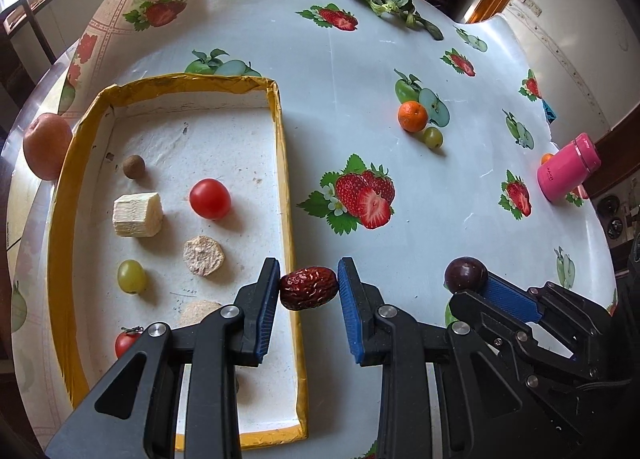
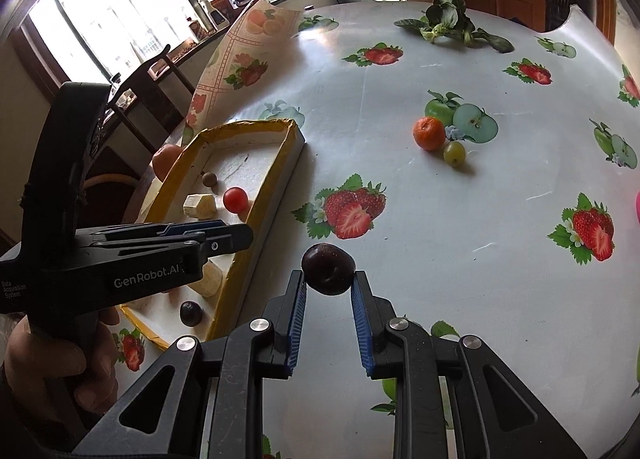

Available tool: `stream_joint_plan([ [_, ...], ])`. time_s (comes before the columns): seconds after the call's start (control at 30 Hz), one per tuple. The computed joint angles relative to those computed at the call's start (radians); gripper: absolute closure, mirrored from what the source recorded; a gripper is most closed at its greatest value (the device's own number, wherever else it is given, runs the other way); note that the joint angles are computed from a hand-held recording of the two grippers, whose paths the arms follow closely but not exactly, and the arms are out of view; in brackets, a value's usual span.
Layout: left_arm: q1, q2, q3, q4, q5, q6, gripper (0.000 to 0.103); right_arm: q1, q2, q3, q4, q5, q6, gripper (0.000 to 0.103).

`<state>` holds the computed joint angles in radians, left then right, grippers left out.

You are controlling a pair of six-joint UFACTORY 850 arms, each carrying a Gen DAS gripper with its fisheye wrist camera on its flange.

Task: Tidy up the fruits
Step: 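Carry date and plum into the tray while both tools open to release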

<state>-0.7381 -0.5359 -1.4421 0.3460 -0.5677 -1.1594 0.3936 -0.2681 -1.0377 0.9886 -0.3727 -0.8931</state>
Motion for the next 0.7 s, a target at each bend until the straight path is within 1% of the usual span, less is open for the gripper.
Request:
stream_joint_plan([
  [0.37,0.003,0.072,0.092,0.034,0.028,-0.058,0.076,0.053,-0.006,-0.014,-0.005,-0.003,-0.005,0.08],
  [0.7,0.02,0.117,0.154,0.056,0.045,-0.1,0.076,0.091,-0.025,-0.037,-0.019,-0.002,0.014,0.08],
])
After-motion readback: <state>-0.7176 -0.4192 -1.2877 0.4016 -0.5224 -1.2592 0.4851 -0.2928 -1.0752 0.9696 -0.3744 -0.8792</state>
